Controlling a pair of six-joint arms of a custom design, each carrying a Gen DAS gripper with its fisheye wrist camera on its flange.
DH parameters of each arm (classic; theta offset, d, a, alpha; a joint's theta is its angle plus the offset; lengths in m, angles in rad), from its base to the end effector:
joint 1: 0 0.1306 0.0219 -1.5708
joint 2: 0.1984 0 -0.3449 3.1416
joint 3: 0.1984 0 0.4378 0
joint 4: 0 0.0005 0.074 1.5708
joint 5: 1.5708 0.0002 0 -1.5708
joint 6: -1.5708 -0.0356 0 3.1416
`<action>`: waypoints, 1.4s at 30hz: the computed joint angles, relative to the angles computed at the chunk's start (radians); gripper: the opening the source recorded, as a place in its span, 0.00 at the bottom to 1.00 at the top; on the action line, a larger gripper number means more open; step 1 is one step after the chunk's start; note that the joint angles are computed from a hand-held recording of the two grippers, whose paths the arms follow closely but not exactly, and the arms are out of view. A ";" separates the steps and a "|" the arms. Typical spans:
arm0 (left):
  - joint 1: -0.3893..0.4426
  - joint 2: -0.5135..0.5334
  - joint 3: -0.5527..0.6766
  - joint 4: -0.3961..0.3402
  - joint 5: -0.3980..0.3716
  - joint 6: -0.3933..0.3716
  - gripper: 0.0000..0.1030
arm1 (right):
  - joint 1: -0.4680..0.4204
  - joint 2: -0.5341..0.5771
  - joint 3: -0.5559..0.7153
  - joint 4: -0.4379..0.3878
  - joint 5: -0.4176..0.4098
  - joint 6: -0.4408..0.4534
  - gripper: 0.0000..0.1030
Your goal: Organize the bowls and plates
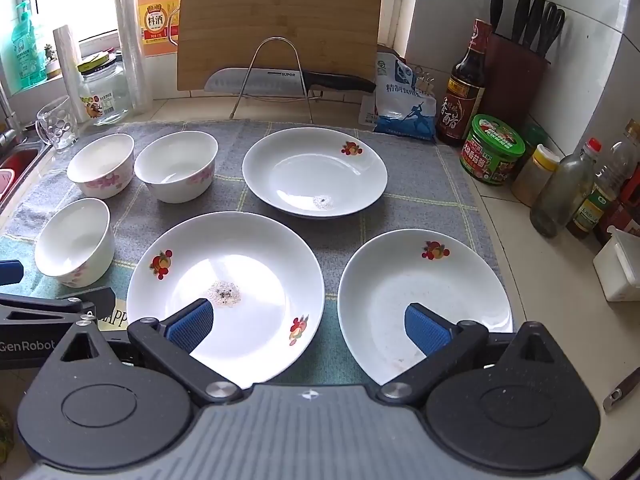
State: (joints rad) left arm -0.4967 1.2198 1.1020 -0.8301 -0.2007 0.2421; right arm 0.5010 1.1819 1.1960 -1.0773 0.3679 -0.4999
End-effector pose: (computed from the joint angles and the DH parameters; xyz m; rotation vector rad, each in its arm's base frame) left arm 0.4142 -0.2170 0.3315 0.2362 2.4809 -0.0557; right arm 0.3978 0.2027 0.3816 0.1205 2.5242 -0.0979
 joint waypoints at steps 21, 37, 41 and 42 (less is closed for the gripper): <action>-0.003 0.005 0.003 -0.002 -0.006 0.008 0.99 | 0.000 -0.003 -0.010 0.010 0.000 0.007 1.00; -0.009 0.005 0.010 -0.011 -0.013 0.012 0.99 | -0.003 -0.011 -0.003 -0.003 0.000 0.017 1.00; -0.009 0.006 0.012 -0.012 -0.013 0.011 0.99 | -0.002 -0.011 -0.003 -0.003 0.001 0.015 1.00; -0.009 0.007 0.013 -0.013 -0.013 0.012 0.99 | -0.002 -0.011 -0.003 -0.003 0.001 0.016 1.00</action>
State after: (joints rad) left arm -0.5061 1.2267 1.1155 -0.8429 -0.2136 0.2536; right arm 0.4986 1.1708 1.1925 -1.0800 0.3686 -0.4844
